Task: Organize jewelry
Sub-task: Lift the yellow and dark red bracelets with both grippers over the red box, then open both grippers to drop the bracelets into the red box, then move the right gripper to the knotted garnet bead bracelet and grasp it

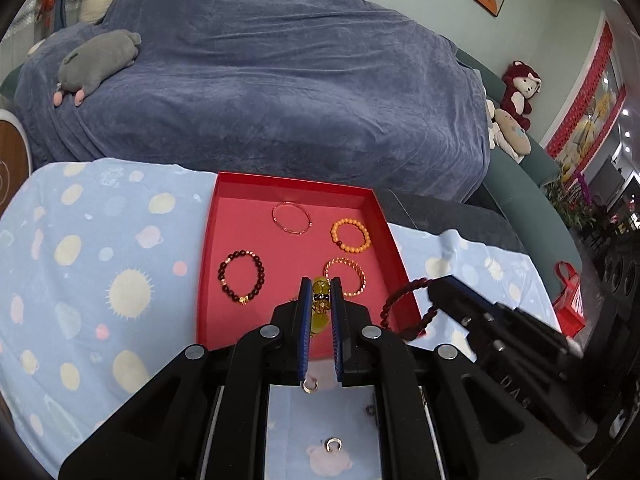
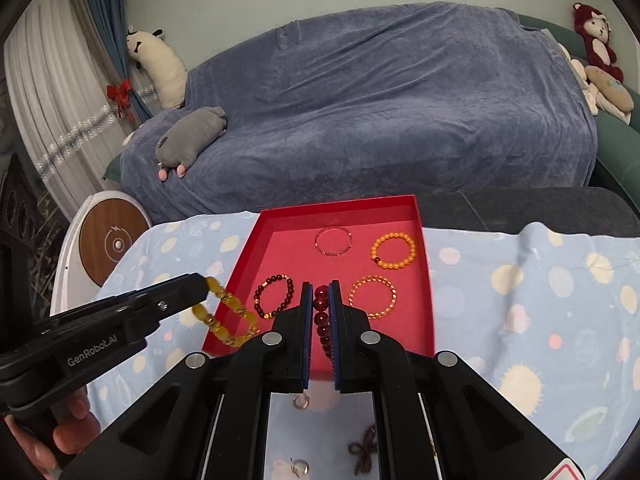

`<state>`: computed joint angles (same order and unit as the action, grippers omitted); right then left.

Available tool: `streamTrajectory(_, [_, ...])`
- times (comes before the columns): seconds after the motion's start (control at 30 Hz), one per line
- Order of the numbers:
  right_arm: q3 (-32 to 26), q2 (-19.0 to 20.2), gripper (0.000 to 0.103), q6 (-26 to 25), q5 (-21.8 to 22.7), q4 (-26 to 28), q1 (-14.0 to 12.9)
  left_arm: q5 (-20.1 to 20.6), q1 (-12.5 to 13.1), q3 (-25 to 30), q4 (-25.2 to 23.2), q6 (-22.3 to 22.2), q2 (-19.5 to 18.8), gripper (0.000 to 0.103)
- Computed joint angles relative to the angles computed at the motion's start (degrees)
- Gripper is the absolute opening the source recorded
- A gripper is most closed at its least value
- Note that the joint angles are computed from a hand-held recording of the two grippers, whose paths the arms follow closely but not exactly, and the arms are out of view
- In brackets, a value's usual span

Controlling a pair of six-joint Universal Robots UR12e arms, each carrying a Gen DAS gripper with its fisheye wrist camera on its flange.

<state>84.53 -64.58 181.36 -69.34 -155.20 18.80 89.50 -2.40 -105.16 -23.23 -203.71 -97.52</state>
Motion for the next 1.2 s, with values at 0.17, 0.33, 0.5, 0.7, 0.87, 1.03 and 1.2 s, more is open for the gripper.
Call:
streamTrajectory(0.17, [-2.04, 2.46, 0.007, 1.38, 1.20, 3.39, 0.35, -4.67, 1.78, 0.57, -0.82, -2.82, -2.42, 0.009])
streamTrajectory(0.33, [-3.06, 4.20, 0.007, 1.02, 0.23, 7.12, 0.58, -5.48, 2.42, 0.28, -3.66, -3.72, -3.99, 0.009])
streamTrajectory(0.5, [-3.47, 5.06, 0.008, -1.12, -3.23, 9.10, 0.73, 0.72, 1.51, 0.19, -7.15, -1.16, -4.74, 0.009])
streamTrajectory(0.7, [-1.97, 4.63, 0.031, -0.89, -7.21, 6.11, 0.79, 9.23, 0.02, -0.19, -8.78, 0.53, -4.93, 0.028])
streamTrajectory(0.87, [0.78, 2.84, 0.038, -0.36, -7.52, 2.85, 0.45, 12.78, -0.81, -1.87, -6.81, 0.10, -3.75, 0.050])
streamTrajectory(1.03, [3.96, 0.53, 0.038, 0.14, -6.55, 1.21, -0.27, 14.64, -1.53, -3.42, -5.73, 0.64, -2.10, 0.051])
streamTrajectory(1.2, [7.18, -1.77, 0.038, 1.06, -5.84, 0.62, -0.90, 14.90, -2.28, -4.61, -5.67, -0.65, -0.58, 0.053])
